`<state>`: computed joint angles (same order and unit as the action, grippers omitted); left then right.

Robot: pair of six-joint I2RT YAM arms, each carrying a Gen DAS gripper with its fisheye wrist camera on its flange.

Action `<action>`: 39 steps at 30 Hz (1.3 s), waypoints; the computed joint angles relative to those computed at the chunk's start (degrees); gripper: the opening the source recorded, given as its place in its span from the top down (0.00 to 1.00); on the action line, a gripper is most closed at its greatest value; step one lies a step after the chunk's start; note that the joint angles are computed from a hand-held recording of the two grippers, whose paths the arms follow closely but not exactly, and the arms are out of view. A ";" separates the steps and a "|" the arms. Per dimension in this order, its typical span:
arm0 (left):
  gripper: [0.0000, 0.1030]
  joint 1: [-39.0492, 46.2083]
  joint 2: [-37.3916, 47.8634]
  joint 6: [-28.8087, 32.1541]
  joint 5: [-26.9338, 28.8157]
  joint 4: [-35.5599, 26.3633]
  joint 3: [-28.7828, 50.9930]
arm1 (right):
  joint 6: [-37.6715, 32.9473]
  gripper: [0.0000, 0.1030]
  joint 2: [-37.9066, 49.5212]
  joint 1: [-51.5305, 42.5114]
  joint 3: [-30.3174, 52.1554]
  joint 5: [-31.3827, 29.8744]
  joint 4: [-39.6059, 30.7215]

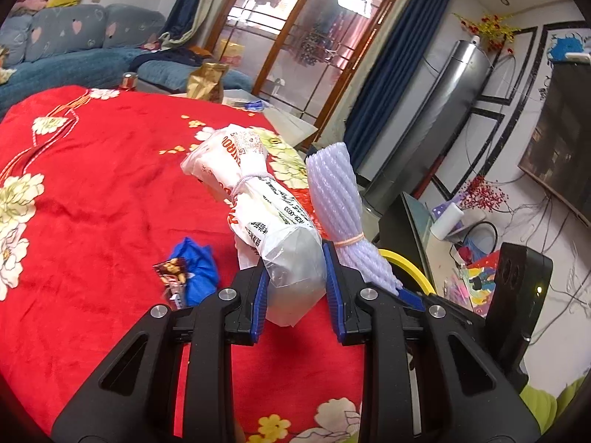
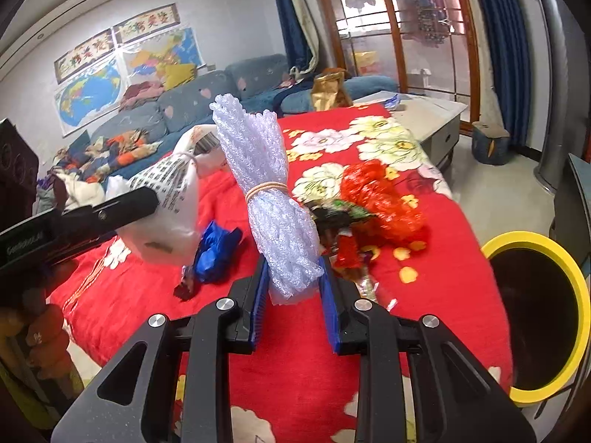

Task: Collect trash
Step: 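Grasp the white foam net with the right tool while the left grasps the white plastic bag, then carry the foam net and white bag in both tools over the bin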

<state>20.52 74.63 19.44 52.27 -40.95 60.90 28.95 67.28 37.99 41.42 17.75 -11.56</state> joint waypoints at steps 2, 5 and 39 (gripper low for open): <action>0.80 -1.08 -1.07 -0.66 -0.34 0.34 -0.45 | 0.03 0.75 -1.03 -0.57 -0.28 0.34 -0.48; 0.80 -2.23 -1.97 -1.09 -0.56 0.50 -0.84 | 0.17 0.75 -2.58 -1.81 -1.02 0.40 -0.99; 0.80 -23.70 -7.85 -8.41 -9.73 7.37 -5.88 | -2.50 0.75 -21.05 -20.38 -9.24 -1.65 -8.21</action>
